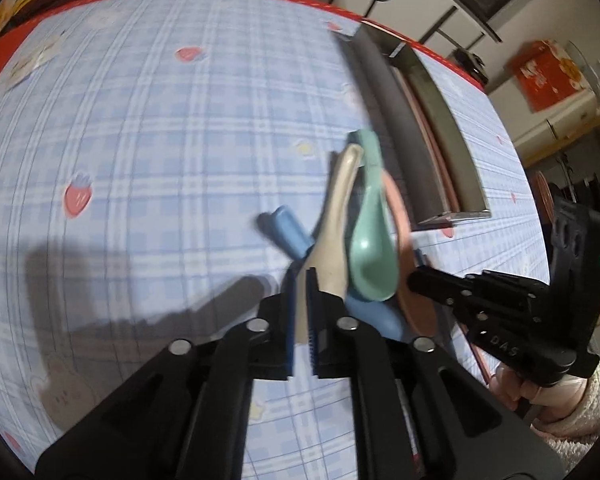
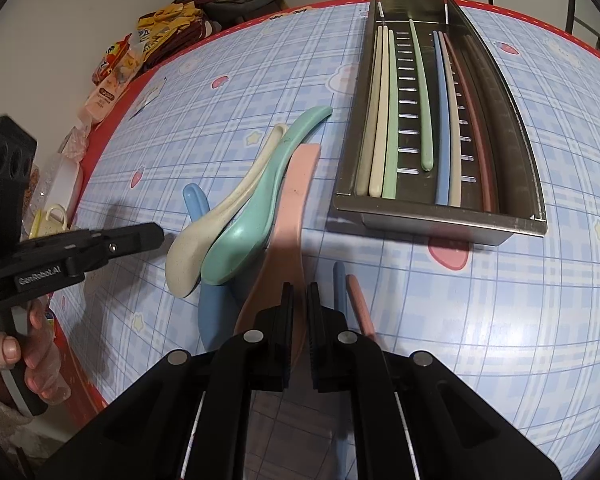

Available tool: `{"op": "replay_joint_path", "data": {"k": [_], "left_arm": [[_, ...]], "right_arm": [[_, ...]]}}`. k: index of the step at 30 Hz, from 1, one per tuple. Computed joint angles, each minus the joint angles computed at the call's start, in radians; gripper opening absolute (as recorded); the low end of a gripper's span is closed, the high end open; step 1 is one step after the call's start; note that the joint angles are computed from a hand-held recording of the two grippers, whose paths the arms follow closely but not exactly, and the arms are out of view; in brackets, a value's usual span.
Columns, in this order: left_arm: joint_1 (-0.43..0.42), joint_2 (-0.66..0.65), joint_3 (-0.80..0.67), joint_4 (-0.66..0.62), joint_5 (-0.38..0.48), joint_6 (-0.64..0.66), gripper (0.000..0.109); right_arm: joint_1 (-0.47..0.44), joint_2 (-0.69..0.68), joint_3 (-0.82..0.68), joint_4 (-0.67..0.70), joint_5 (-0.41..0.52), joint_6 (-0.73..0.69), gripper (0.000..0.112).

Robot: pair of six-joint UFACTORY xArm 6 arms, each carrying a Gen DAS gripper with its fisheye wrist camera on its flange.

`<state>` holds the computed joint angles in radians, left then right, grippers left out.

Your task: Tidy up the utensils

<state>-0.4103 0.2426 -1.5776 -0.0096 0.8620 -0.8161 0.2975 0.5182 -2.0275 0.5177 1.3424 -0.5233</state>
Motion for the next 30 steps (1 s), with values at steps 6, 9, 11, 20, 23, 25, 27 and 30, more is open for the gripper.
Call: {"op": "replay_joint_path", "data": {"k": [6, 9, 11, 20, 23, 25, 27, 30], "left_arm": [[-0.013, 0.144, -0.226, 0.024, 0.107, 0.110, 0.027], [-0.013, 0.207, -0.317, -0.010, 0.135, 0.163, 0.028], [-0.012, 0.252, -0.380, -0.014, 0.156, 0.178, 0.028], [0.012, 0.381, -0.546, -0.100, 0.200, 0.247, 0.026], [0.021, 0.382, -0.533, -0.121, 0.186, 0.243, 0.025], [0.026, 0.366, -0.495, -0.152, 0.155, 0.240, 0.026], [0.030, 0.346, -0.451, -0.182, 0.124, 0.248, 0.025], [0.031, 0.325, -0.403, -0.210, 0.083, 0.257, 0.025]], "right_arm": [[-0.001, -0.003, 0.002, 0.001, 0.005, 0.002, 0.007], [-0.003, -0.007, 0.010, 0.007, 0.004, 0.001, 0.007], [-0.004, -0.009, 0.014, 0.011, 0.002, 0.002, 0.007], [-0.011, -0.016, 0.025, 0.021, 0.005, -0.003, 0.007], [-0.012, -0.013, 0.018, 0.023, 0.011, 0.000, 0.007], [-0.015, -0.015, 0.020, 0.027, 0.012, -0.001, 0.007], [-0.016, -0.016, 0.023, 0.029, 0.012, 0.000, 0.007], [-0.015, -0.017, 0.023, 0.028, 0.011, 0.002, 0.007]]}}
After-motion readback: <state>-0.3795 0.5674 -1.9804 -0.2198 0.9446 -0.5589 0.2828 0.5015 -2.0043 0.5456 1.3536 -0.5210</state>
